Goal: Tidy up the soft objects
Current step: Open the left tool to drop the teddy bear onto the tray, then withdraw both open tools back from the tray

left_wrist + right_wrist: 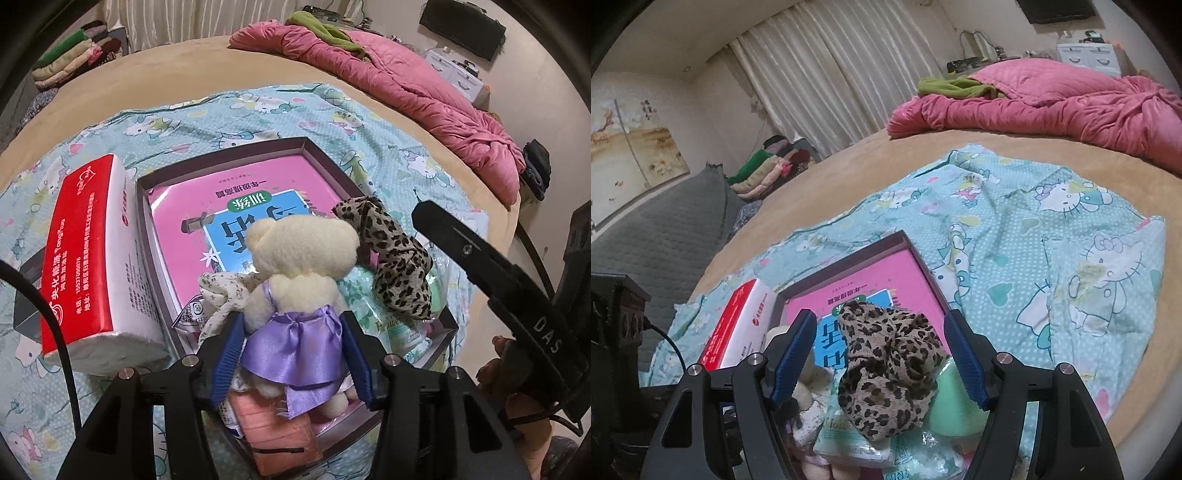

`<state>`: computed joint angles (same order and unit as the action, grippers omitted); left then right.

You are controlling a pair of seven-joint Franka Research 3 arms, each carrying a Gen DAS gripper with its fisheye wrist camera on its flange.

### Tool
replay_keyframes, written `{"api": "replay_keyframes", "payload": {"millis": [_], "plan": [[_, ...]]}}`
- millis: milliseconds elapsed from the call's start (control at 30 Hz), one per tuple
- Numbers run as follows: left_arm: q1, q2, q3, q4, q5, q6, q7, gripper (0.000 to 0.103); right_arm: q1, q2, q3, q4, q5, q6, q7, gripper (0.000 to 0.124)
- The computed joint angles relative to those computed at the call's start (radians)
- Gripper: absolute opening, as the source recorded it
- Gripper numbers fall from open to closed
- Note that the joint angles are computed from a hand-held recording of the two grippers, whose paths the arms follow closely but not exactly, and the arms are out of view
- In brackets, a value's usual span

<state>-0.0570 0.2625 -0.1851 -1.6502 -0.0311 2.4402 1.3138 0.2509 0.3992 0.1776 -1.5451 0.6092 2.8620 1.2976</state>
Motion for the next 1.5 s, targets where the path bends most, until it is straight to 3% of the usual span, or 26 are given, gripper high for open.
{"api": "replay_keyframes", "payload": {"millis": [567,933,1133,1500], "plan": [[0.008,-0.076,0.009,-0.083,-0.004,0.046,0.004,0.070,0.068,-0.065,-0.075,-0.088,-0.174,0.063,0.144,0.079],[0.021,-0.125,0.015,-0.139,-0.058,0.091,0.042,0.080,0.119,-0.110,-0.138,-0.146,-0.336,0.096,0.304,0.080],[0.018,-0.164,0.027,-0.179,-0.047,0.108,0.021,0.086,0.114,-0.145,-0.136,-0.179,-0.375,0.093,0.345,0.080],[0.015,-0.292,0.055,-0.302,0.047,0.186,-0.080,0.088,0.122,-0.208,-0.108,-0.208,-0.405,0.069,0.345,0.080]]}}
